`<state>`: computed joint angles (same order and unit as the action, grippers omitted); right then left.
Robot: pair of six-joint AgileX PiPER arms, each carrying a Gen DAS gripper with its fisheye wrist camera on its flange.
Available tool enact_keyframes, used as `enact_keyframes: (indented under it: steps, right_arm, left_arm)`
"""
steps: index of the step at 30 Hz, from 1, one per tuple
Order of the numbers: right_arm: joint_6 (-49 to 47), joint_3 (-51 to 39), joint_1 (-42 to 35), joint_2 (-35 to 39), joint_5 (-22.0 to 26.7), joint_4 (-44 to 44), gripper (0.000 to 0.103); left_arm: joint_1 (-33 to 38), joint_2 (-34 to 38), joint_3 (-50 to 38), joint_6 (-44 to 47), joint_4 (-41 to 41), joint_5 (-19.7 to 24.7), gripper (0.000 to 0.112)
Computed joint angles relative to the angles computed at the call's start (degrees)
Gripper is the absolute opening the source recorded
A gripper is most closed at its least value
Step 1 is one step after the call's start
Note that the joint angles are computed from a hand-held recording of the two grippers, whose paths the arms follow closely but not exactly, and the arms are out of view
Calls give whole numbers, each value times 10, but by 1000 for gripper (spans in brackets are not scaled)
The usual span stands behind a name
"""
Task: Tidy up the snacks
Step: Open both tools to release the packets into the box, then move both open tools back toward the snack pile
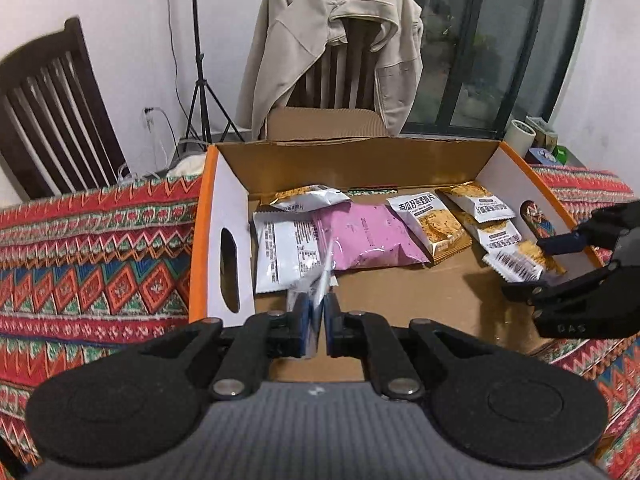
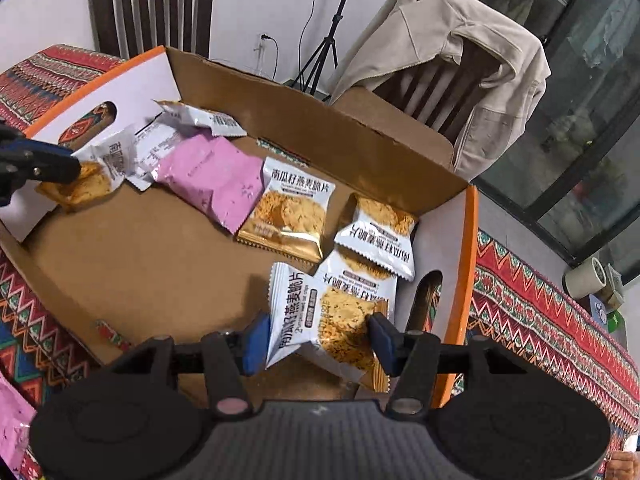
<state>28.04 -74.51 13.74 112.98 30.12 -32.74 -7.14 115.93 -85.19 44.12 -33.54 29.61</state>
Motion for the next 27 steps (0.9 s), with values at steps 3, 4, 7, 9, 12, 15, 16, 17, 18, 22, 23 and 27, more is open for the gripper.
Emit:
enact_keyframes:
  steps: [3, 4, 7, 9, 12, 15, 16, 17, 18, 22, 23, 27]
  right_arm:
    - [0, 6, -8, -2, -12, 10, 66]
    - [11, 10, -9, -6, -15, 6, 69]
    - [18, 35, -12, -35, -30, 19, 73]
    - [22, 58, -9, -70, -33, 24, 75]
    - [60, 90, 9, -128, -19, -9, 80]
    - [76, 127, 31, -204, 1, -12, 82]
    - [78, 139, 39, -232, 11, -11, 84]
    - [85, 150, 49, -258, 19, -14, 86]
    - [96, 163, 63, -287, 33, -18, 90]
    - [170, 200, 139, -387, 114, -64, 93]
    - [195, 210, 165, -411, 136, -79, 95]
    - [328, 254, 323, -512, 256, -154, 99]
  left_arm:
    - [2, -12, 6, -9, 4, 13, 14]
    - [2, -24, 16, -7, 4, 13, 19]
    - [15, -63, 44, 25, -33, 25, 51]
    - [16, -101, 75, 34, -41, 13, 53]
    - [32, -168, 119, 64, -73, 30, 70]
    - [46, -249, 172, 87, -94, 38, 87]
    - [53, -275, 186, 94, -103, 47, 93]
    - [62, -305, 204, 106, -115, 58, 96]
    - [71, -337, 222, 114, -122, 67, 97]
    - [117, -454, 282, 138, -141, 122, 103]
    - [137, -488, 298, 152, -153, 145, 103]
    - [255, -608, 354, 216, -201, 267, 103]
